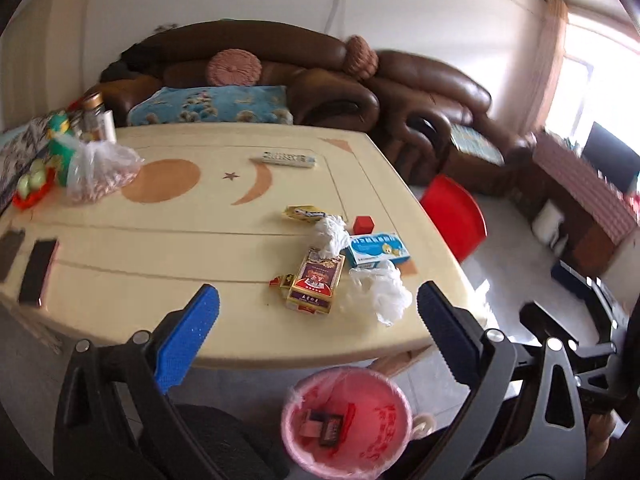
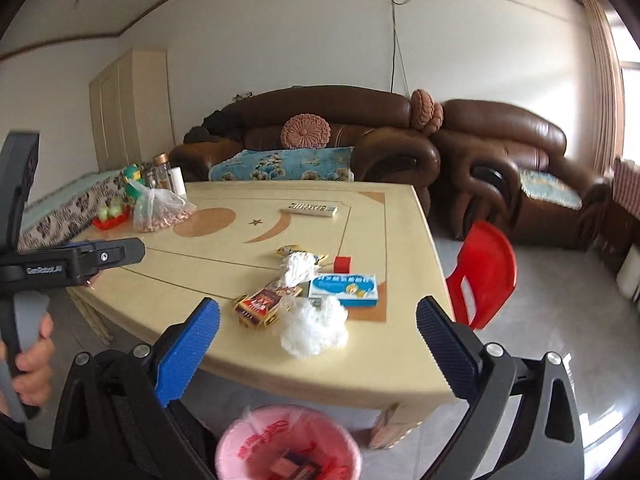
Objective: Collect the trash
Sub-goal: 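Raise both tools back over the table toward the remaining items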
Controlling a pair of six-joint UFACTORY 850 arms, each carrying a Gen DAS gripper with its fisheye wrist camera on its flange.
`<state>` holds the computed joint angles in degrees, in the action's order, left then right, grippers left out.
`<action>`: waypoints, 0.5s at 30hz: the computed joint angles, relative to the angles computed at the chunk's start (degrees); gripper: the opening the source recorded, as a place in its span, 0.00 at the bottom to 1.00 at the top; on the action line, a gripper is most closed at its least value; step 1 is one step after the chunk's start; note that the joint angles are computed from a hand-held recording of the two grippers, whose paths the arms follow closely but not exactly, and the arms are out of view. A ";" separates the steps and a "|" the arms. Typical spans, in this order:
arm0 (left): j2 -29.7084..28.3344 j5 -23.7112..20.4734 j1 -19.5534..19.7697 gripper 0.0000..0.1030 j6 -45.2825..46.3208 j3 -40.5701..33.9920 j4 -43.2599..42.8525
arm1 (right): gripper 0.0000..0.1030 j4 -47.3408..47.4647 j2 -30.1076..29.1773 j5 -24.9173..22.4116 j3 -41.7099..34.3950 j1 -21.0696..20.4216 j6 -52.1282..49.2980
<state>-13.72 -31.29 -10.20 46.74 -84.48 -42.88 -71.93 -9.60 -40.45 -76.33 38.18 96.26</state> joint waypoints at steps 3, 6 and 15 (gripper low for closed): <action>-1.51 -1.74 -0.34 0.94 2.23 -2.58 -0.53 | 0.94 2.69 -1.67 1.99 -2.04 -1.37 -3.16; -0.44 2.69 -0.70 0.94 9.12 -1.04 -6.05 | 0.94 5.65 -2.73 3.82 -3.13 -2.68 -5.50; -3.65 11.43 -3.69 0.94 10.28 -1.17 -2.88 | 0.94 10.12 -5.58 7.03 -4.63 -6.42 -8.65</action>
<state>-17.37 -19.87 -13.89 57.02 -85.65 -45.76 -61.81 -15.17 -33.42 -80.96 31.76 87.62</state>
